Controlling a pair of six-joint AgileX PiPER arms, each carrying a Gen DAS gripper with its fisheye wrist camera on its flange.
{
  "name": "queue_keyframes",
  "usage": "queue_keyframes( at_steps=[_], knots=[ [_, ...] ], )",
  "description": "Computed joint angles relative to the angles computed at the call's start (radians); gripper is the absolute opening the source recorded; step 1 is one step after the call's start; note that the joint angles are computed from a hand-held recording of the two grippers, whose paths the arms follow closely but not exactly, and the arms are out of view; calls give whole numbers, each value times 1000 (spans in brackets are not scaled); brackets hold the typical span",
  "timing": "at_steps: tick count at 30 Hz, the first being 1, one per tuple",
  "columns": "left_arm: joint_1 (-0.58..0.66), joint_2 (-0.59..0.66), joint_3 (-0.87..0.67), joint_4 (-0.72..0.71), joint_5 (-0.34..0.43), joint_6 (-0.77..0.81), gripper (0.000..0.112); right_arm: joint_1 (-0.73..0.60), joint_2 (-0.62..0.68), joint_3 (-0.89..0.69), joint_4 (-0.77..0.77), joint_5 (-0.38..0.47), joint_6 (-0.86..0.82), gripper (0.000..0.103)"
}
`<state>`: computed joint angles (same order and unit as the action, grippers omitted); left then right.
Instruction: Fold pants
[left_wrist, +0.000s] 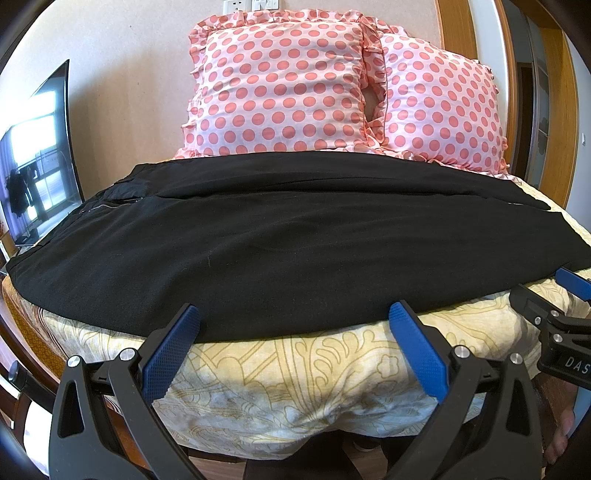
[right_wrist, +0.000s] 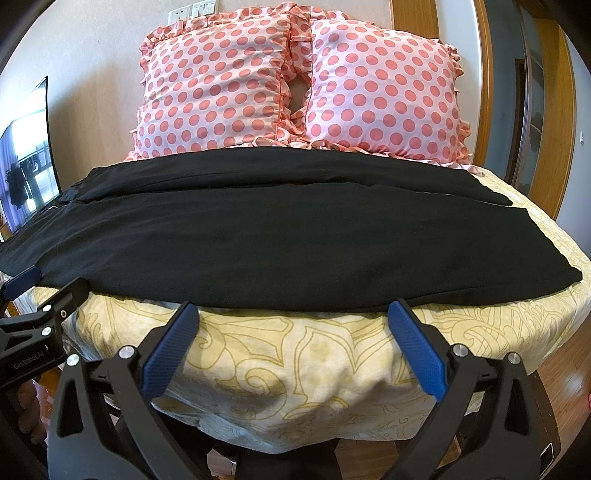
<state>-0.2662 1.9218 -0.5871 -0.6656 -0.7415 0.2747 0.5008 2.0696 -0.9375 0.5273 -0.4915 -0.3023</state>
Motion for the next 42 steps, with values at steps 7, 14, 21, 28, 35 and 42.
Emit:
queue_keyframes(
  at_steps=[7, 14, 21, 28, 35, 42],
  knots=[
    [0, 0, 0, 0, 0, 0, 102, 0, 0, 1, -2, -2, 2, 101],
    [0, 0, 0, 0, -2, 0, 102, 0, 0, 2, -4, -4, 3, 101],
    [0, 0, 0, 0, -2, 0, 102, 0, 1, 3, -9, -8, 8, 101],
    [0, 0, 0, 0, -2, 0, 102, 0, 2, 5, -11, -10, 11, 101],
    [-1, 1, 0, 0, -3, 0, 102, -2, 1, 5, -17, -8, 13, 101],
    [-1, 1, 0, 0, -3, 0, 102, -1, 1, 6, -18, -11, 14, 101]
  ],
)
